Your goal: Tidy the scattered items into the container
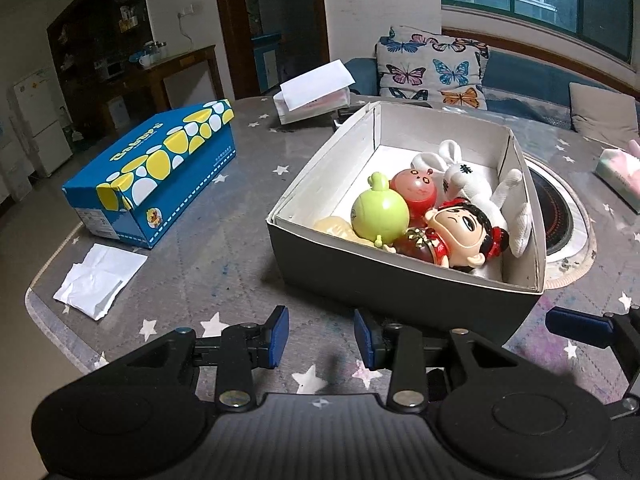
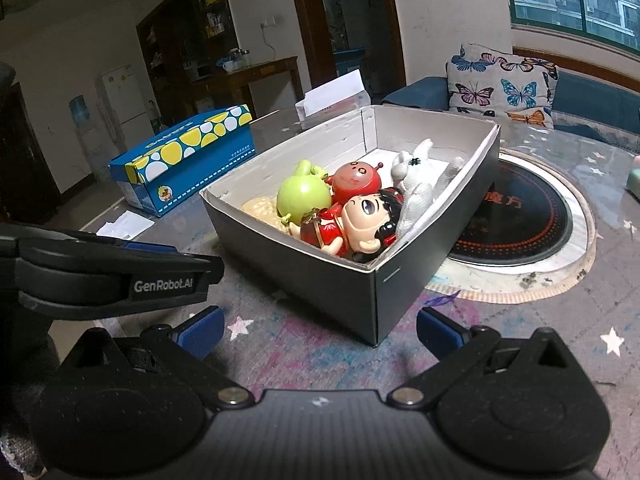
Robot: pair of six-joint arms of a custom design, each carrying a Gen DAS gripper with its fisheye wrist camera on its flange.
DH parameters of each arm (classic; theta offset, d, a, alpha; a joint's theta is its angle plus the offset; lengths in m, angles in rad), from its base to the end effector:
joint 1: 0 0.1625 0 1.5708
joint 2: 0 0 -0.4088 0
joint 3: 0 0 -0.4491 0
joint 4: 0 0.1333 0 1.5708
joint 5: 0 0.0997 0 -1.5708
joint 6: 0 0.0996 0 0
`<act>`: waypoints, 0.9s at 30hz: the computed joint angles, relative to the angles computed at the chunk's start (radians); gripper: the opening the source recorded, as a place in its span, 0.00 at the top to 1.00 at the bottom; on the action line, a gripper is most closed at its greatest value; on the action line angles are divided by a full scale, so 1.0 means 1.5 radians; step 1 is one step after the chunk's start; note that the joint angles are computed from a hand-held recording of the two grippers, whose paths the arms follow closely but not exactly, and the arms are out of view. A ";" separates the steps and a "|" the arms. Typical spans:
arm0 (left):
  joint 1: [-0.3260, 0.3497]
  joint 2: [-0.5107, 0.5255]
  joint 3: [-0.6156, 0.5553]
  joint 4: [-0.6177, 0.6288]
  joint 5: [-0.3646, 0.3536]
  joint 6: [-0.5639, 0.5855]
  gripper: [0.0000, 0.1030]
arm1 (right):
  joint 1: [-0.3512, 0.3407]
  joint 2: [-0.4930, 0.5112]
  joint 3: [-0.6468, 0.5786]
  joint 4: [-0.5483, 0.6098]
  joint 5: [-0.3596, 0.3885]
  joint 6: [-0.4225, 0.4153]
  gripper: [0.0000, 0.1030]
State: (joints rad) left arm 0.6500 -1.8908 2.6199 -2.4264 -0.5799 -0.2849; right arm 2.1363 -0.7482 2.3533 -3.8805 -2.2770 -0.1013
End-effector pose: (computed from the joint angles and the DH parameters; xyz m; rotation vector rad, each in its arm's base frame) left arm -0.1174 -0.3613 0.2098 0.6342 2.1749 -0.8119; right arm 0.2773 -0.3087 -0.0014 0.4798 -2.3827 1.0659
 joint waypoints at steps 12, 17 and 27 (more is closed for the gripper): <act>0.000 -0.020 0.009 0.001 -0.008 0.012 0.62 | 0.019 0.011 -0.008 0.004 -0.025 0.013 0.00; 0.001 -0.020 0.008 -0.003 -0.013 0.011 0.62 | 0.023 0.007 -0.007 0.011 -0.033 0.020 0.00; 0.001 -0.009 0.009 -0.028 -0.022 0.029 0.62 | 0.027 0.005 -0.008 0.007 -0.044 0.015 0.00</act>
State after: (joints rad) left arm 0.6519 -1.9043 2.6327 -2.4679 -0.6124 -0.2417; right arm 2.1767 -0.7401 2.3412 -3.8694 -2.3428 -0.0784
